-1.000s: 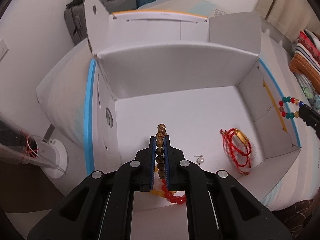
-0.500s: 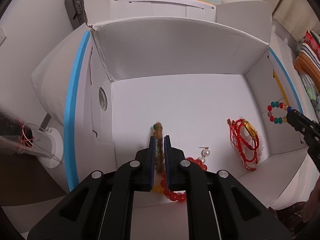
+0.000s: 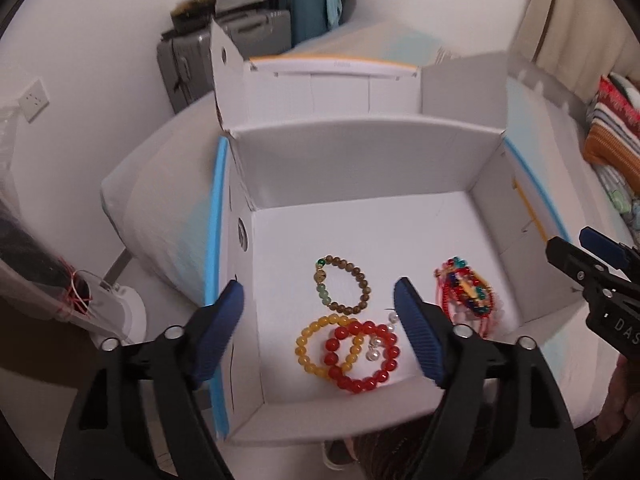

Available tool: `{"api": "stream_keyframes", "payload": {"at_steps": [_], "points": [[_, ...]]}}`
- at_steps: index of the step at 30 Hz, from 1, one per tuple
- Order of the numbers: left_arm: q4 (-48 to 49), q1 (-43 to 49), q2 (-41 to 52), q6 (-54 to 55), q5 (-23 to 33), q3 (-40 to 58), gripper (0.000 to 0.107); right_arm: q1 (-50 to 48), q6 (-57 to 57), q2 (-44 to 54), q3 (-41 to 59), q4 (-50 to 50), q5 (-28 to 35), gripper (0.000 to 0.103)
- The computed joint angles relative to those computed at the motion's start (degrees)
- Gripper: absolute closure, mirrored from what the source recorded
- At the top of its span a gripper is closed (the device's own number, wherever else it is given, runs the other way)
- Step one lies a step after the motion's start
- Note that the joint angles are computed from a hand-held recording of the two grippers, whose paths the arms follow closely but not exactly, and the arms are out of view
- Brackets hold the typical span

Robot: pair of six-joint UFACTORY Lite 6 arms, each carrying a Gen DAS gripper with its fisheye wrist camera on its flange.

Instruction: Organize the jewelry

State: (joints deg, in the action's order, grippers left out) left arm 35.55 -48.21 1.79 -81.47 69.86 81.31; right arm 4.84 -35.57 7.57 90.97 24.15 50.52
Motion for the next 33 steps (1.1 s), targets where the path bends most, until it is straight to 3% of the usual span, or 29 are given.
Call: {"api": "stream_keyframes", "payload": {"at_steps": [3,7,14,33], "points": [[2.66,-5.39,-0.75,-5.00,5.16,1.11,0.014,-1.64,-1.93,-4.06,-2.44,1.18,-0.18,0.017],[5.53,-12.20,-0.93,-11.49,10.38,1.84,0.010,-5.16,-7.74,-11.40,-8.53,5.70,-0.84,0.008],[6.16,-19.66,-0.48,-18.63,15.45,1.13,0.010,-11.39,-14.04,-19.91,-16.86,10.95,3.69,0.008],[5.49,-24.58,0.36,-23.54,15.85,0.28,0.010,-15.08,-17.40,-25.08,-24.18,12.94,5.44,0.008]]}}
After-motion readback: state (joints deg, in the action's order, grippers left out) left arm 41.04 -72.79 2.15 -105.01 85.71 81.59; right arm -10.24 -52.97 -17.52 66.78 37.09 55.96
